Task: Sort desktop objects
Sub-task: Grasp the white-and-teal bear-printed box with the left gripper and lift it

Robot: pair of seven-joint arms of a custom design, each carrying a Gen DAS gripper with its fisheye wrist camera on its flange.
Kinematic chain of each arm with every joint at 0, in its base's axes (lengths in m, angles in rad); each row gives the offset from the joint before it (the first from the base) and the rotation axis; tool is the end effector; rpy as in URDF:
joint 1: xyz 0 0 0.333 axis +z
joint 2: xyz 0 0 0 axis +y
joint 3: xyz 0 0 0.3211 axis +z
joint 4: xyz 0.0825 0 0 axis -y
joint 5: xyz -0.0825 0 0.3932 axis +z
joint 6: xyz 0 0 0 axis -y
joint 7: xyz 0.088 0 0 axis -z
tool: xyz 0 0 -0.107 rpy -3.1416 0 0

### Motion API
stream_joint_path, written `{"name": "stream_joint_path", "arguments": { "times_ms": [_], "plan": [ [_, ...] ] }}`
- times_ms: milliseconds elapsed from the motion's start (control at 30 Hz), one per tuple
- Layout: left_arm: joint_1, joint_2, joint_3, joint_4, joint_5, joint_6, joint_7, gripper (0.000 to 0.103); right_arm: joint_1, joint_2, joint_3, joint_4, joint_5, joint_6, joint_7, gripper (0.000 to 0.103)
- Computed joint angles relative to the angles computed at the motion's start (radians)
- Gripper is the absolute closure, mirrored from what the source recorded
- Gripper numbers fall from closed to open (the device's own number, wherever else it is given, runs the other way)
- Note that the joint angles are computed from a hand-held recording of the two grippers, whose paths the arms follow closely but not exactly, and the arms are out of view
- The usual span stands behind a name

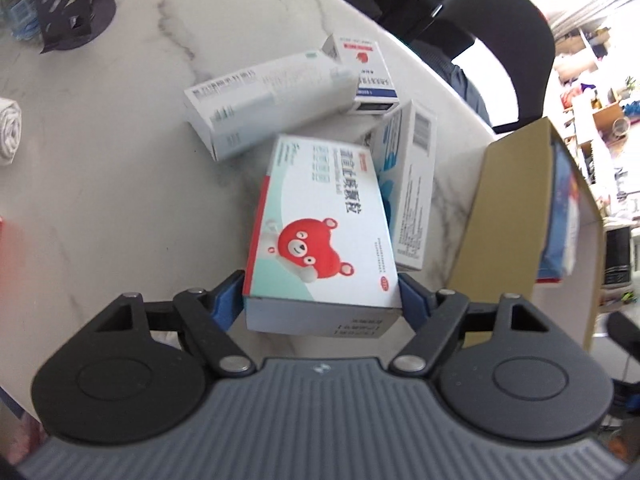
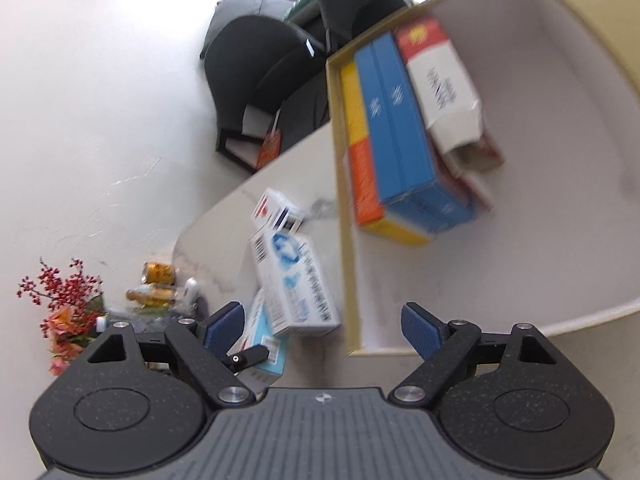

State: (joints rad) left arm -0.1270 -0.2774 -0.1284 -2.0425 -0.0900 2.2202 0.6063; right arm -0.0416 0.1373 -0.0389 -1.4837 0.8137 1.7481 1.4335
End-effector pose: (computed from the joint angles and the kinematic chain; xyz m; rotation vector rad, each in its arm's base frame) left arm 0.5005 -0.1411 0.6107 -2.7740 1.2172 -0.7006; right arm 0.6281 0.0167 0.6353 -1.6553 1.7234 0.5178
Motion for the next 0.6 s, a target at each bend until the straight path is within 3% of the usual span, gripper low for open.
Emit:
{"name": "stream_joint_path", "arguments": {
  "times_ms": [300,600],
  "plan": [
    [-0.013,-0.053,0.007,-0.029,-0.028,-0.013,0.017,0.025,0.017,0.034,0.029,-0.016,0.096,-0.115,0.117,0.015],
    [-0.020,-0.033,0.003,-0.024,-0.032,0.009,0.025,0.025,0.071,0.043,0.053,-0.032,0.072,-0.131,0.131,0.015]
  ]
}}
